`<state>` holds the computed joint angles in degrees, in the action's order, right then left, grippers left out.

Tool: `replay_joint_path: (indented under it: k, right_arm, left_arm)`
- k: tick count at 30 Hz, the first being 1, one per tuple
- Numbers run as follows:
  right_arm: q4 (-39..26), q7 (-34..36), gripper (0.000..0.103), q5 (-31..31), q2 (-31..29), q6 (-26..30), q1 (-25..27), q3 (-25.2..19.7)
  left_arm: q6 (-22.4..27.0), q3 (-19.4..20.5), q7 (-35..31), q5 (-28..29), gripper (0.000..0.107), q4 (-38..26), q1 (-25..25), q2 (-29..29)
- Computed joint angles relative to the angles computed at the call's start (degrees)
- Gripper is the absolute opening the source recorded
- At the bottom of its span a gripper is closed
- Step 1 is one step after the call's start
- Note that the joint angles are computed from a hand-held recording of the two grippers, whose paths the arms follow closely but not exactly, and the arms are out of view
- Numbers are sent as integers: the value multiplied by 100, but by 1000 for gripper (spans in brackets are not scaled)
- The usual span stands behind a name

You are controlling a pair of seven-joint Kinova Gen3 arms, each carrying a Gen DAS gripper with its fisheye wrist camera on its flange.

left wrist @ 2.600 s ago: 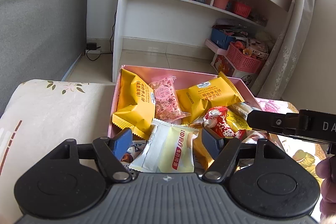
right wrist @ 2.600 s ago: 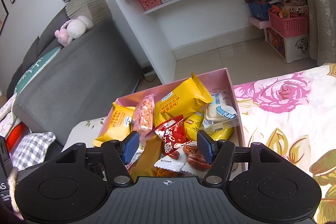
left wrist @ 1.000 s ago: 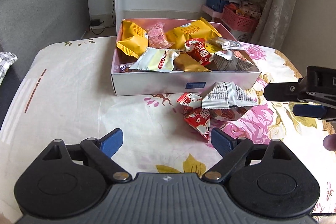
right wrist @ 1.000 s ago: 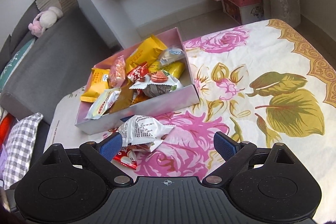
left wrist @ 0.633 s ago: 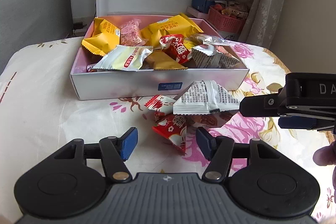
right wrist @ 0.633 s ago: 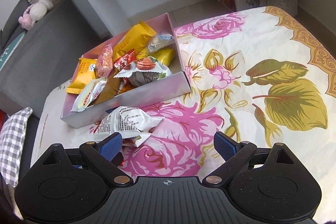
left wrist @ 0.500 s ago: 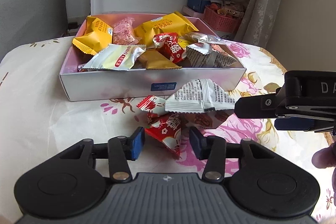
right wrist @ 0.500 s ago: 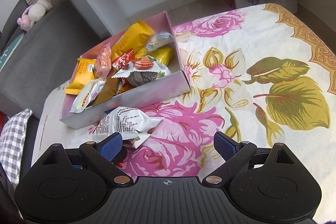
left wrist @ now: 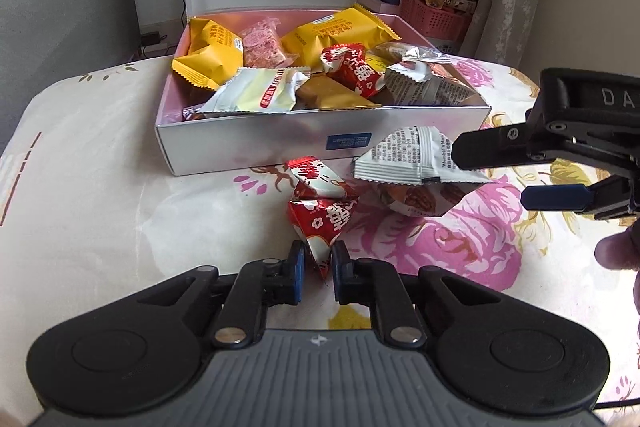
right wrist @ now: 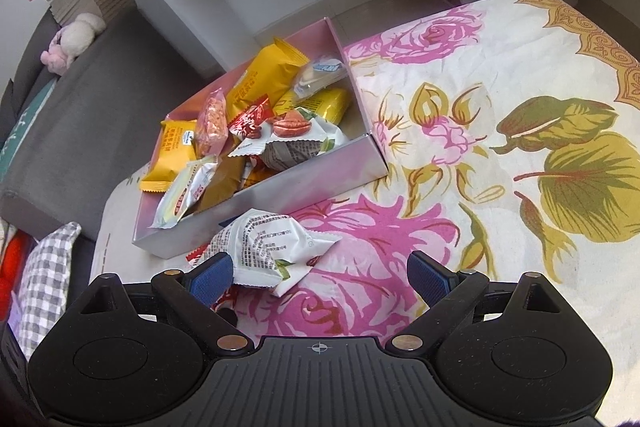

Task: Organize snacks
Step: 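Grasp red candy with left tool while right tool grasps white printed packet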

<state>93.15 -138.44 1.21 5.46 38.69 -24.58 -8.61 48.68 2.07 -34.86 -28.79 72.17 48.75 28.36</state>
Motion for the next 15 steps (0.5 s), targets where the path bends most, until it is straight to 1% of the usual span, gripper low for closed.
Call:
replay_joint_path:
  k: [3,8,13,15]
  right_arm:
    - [-38,-81,96,41,65,-120,-49,-8]
    - [-168,-102,96,-135,278,-280,-85,-6]
    - [-255,-161,96,-38,445,-426,-211,38]
    - [-287,-297,95,212,482,-358,-350,105]
  left_arm:
    - [21,-2,-8,-10,12,193,-35,-147]
    - [-98,59,23,-58,12,546,-160,-377]
    - [-243,166,-35,-54,14,750,-281,-507]
    - [-323,186,-64,-57,17,809,-308,-536]
